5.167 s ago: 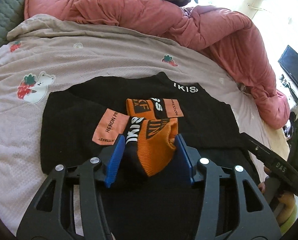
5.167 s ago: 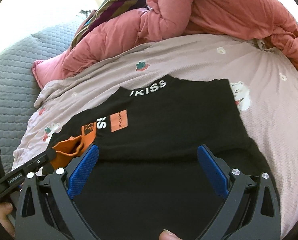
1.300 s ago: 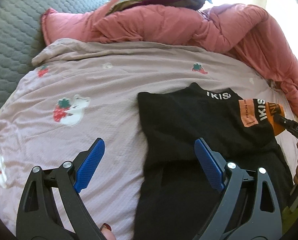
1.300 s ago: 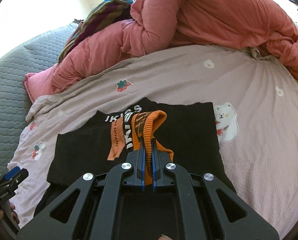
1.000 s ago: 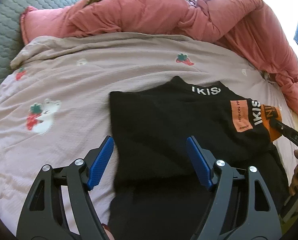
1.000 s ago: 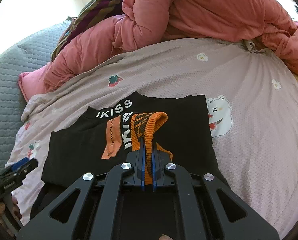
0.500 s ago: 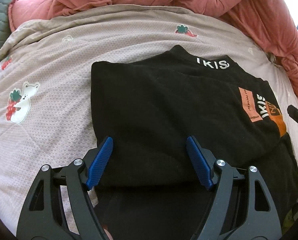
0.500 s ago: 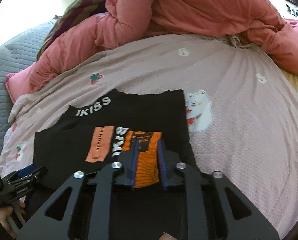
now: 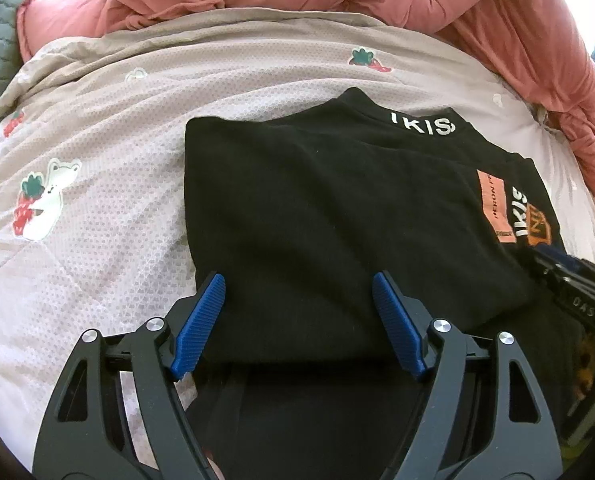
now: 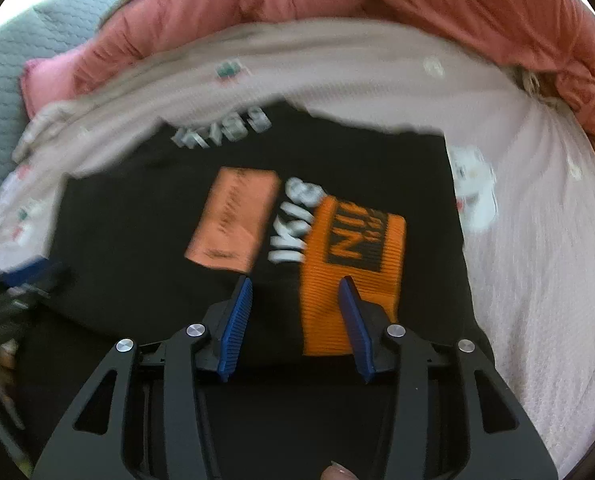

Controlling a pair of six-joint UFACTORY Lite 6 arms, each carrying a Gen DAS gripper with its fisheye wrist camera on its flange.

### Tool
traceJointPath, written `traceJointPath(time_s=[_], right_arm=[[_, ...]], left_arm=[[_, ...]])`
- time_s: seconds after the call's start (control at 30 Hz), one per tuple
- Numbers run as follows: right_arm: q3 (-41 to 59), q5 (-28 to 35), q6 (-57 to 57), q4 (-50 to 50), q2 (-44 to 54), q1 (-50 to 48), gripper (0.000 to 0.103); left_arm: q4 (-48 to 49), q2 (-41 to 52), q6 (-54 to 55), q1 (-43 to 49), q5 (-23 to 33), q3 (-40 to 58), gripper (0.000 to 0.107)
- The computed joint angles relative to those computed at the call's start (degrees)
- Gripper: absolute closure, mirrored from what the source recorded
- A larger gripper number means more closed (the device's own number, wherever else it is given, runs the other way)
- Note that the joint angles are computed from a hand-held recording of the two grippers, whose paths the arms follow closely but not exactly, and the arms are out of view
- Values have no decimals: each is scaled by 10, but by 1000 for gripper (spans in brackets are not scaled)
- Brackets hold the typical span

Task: Fold small clothes
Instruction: 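Open the right tool and release the orange cuff, then move both tools toward the black shirt's hem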

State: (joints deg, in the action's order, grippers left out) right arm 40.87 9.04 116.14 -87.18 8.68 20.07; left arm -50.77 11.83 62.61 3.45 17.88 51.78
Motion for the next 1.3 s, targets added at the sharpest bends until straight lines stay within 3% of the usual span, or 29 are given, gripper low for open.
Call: traceJointPath(time_s=[0.07, 0.37, 0.47, 0.7, 0.8, 1.03, 1.1, 1.13, 1.3], right_arm=[[-6, 5, 28, -26, -5, 3, 59], [-42, 20, -10, 37, -55, 15, 58], [-65, 29, -32, 71, -92, 25, 49], [-89, 64, -97, 154, -154, 50, 45], [-100, 87, -123, 186, -188, 61, 37], [-113, 133, -192, 268, -261, 91, 36], [-114, 154, -204, 285, -279, 107, 29], [-117, 166, -197, 285, -290, 117, 19], [-120, 205, -197, 306, -327, 150, 14]], left_arm=[[-16, -6, 22, 4, 1, -8, 38], [-5, -35, 21, 8, 4, -35, 37], [2, -47, 17, 13, 6, -46, 34], [8, -75, 22, 29, 20, -65, 34], [7, -97, 29, 37, 28, -77, 34], [12, -153, 35, 71, 63, -98, 33], [18, -170, 32, 84, 78, -102, 30], [21, -180, 31, 90, 84, -104, 29], [30, -225, 32, 120, 114, -117, 23]])
